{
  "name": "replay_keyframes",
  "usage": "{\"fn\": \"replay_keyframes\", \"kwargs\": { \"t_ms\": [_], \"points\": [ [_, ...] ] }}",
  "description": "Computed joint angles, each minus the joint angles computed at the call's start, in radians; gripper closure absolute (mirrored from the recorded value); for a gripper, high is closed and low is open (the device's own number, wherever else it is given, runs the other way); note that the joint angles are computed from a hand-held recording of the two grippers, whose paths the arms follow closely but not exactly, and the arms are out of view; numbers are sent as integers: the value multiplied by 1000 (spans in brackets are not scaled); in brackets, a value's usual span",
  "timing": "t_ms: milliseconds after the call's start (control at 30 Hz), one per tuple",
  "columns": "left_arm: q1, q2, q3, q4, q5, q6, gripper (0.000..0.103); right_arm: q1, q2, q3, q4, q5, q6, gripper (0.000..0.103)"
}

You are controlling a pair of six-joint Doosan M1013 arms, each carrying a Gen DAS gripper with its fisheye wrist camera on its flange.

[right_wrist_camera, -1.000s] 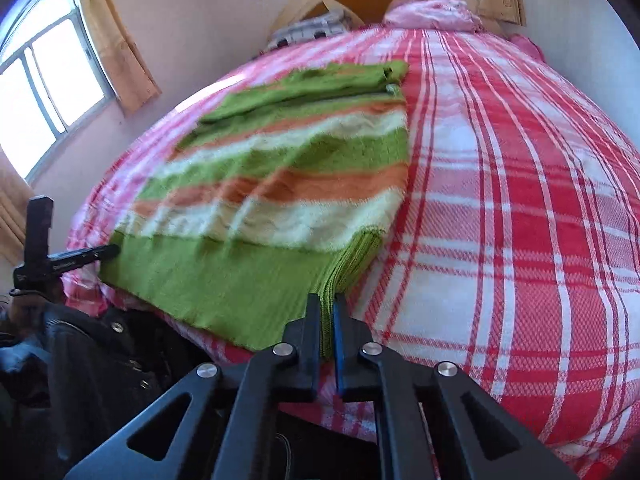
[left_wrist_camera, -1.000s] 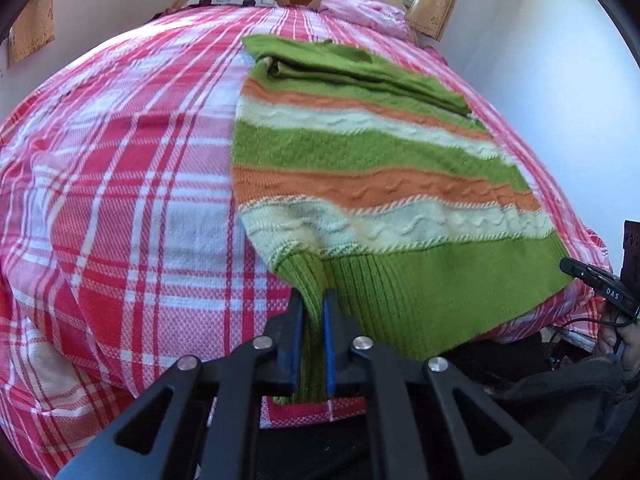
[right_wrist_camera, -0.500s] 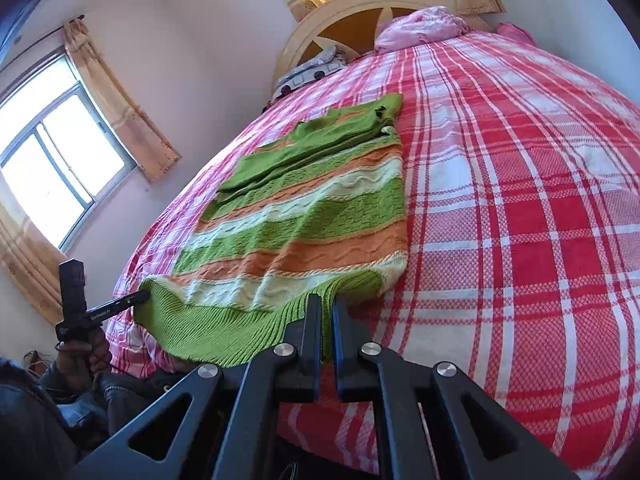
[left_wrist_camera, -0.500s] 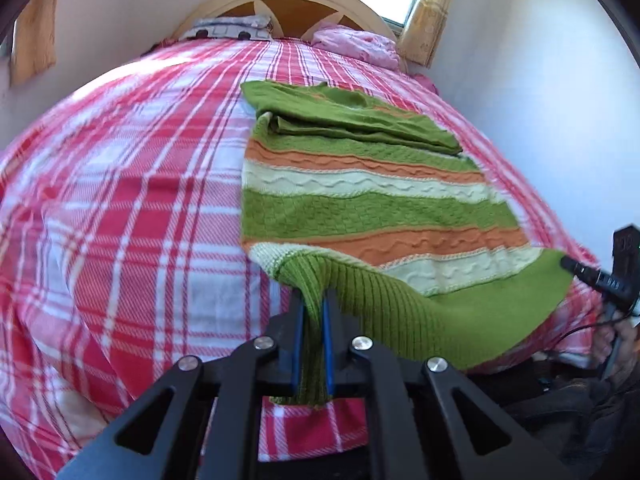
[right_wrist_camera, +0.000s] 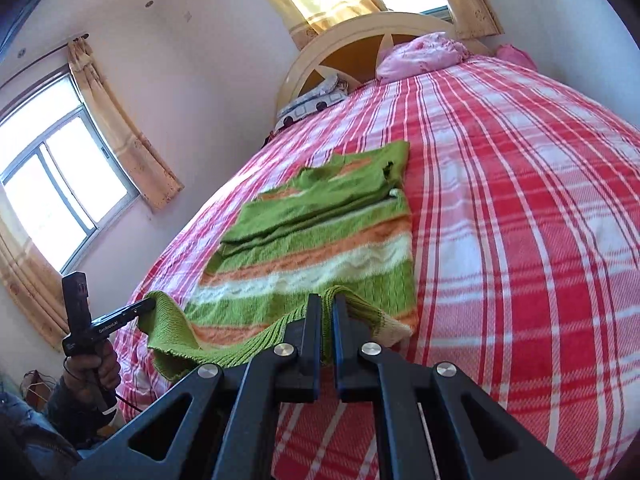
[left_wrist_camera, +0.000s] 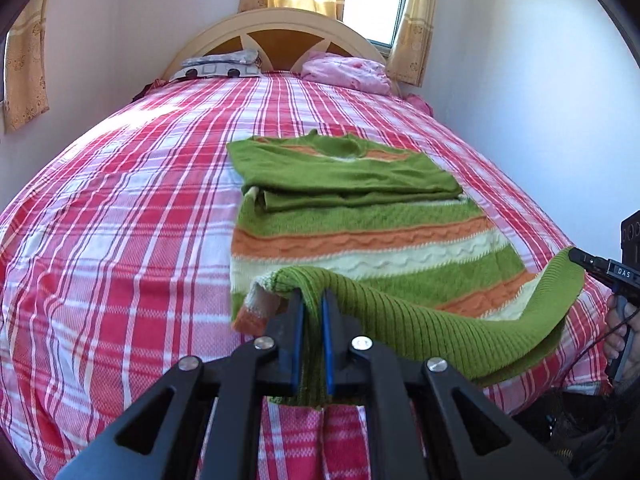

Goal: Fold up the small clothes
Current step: 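Lift the hem with both grippers and fold it toward the collar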

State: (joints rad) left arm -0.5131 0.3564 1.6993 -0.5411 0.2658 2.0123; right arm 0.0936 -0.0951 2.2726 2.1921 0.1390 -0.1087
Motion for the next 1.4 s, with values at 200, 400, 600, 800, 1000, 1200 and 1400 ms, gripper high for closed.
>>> {"fn": "replay_keyframes", "kwargs": {
  "t_ms": [200,400,600,800,1000,1200,1400],
  "points": [
    [5,26,-43,10,3,-32,94,-20,12,-38,51,7,-66,99],
    [19,43,-76,-80,17,30,94,-42,31,-78,-42,11,20,99],
    [28,63,-121,-92,15,26,94,-57,49,-117,-36,15,3,99],
    [34,90,-180,-93,11,15,94,-66,80,-171,-48,2,-11,99],
    [39,134,-254,-67,27,-25,94,-85,122,-236,-161,-5,79,99],
    [50,188,-338,-25,50,-101,94,-101,171,-305,-324,-15,225,99],
    [60,244,-428,15,98,-164,94,-122,240,-385,-709,-8,604,99]
  ]
}}
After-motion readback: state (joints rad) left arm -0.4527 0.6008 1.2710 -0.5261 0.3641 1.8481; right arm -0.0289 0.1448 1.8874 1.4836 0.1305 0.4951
